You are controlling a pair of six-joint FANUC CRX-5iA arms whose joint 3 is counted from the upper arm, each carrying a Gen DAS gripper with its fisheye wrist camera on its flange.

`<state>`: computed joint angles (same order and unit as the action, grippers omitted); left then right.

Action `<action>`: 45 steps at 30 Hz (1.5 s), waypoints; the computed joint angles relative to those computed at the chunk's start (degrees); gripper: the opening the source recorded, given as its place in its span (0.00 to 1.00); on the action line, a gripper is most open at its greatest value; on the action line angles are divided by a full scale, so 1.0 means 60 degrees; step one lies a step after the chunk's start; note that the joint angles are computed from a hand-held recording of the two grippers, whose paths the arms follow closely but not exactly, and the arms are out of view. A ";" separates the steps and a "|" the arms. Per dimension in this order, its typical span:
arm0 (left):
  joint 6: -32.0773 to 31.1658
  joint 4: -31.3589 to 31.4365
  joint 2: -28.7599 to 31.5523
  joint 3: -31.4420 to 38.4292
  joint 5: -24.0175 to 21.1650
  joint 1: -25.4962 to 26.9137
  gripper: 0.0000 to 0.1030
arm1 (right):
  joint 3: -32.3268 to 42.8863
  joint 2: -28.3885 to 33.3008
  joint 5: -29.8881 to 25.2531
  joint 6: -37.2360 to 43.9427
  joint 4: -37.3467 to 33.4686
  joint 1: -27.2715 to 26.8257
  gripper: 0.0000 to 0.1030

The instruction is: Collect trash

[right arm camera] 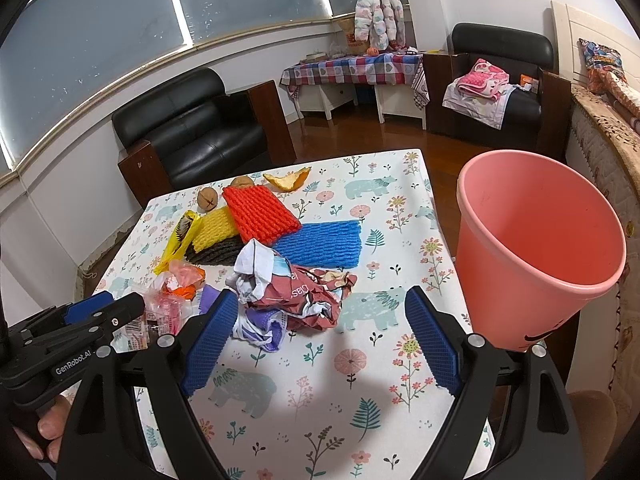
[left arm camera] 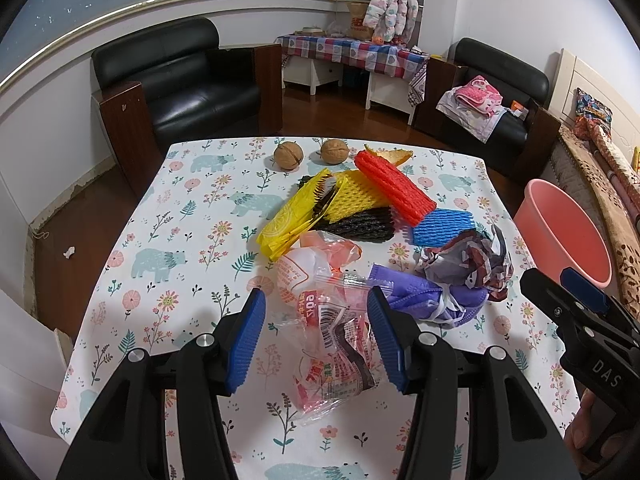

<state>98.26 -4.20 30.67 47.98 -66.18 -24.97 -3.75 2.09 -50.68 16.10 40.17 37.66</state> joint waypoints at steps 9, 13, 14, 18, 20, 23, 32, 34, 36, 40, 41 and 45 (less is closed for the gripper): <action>0.0000 0.0009 0.0001 0.0000 0.0001 0.0003 0.51 | -0.0027 -0.0026 0.0004 0.0016 -0.0007 -0.0011 0.84; 0.0006 0.0005 0.0004 0.0003 -0.0006 0.0004 0.51 | -0.0040 -0.0026 0.0006 -0.0012 0.0018 -0.0008 0.84; 0.0004 0.0013 0.0005 0.0007 -0.0009 0.0004 0.51 | -0.0036 -0.0041 -0.0009 -0.0008 0.0013 -0.0012 0.84; 0.0006 0.0020 0.0005 0.0007 -0.0011 0.0008 0.51 | -0.0008 -0.0044 -0.0043 0.0032 -0.0018 -0.0007 0.84; 0.0003 0.0021 0.0005 0.0004 -0.0008 0.0007 0.51 | -0.0024 -0.0034 -0.0015 -0.0001 0.0010 -0.0005 0.84; 0.0035 -0.0014 -0.0075 -0.0029 -0.0092 -0.0027 0.51 | -0.0035 -0.0055 -0.0012 -0.0025 0.0038 -0.0005 0.84; 0.0185 0.0078 -0.0149 -0.0390 0.0141 -0.0050 0.51 | -0.0402 -0.0342 0.0351 -0.0163 0.0186 -0.0087 0.84; 0.0223 0.0115 -0.0194 -0.0408 0.0093 -0.0070 0.51 | -0.0395 -0.0320 0.0375 -0.0115 0.0228 -0.0042 0.84; 0.0179 0.0093 -0.0179 -0.0371 0.0086 -0.0056 0.51 | -0.0377 -0.0299 0.0382 -0.0073 0.0233 -0.0021 0.84; 0.0178 0.0105 -0.0196 -0.0407 0.0116 -0.0052 0.51 | -0.0318 -0.0221 0.0363 -0.0082 0.0239 0.0002 0.84; 0.0179 0.0109 -0.0179 -0.0376 0.0089 -0.0047 0.51 | -0.0322 -0.0221 0.0364 -0.0085 0.0245 0.0004 0.84; 0.0139 0.0153 -0.0158 -0.0339 0.0054 0.0000 0.51 | -0.0307 -0.0214 0.0351 -0.0055 0.0225 0.0006 0.84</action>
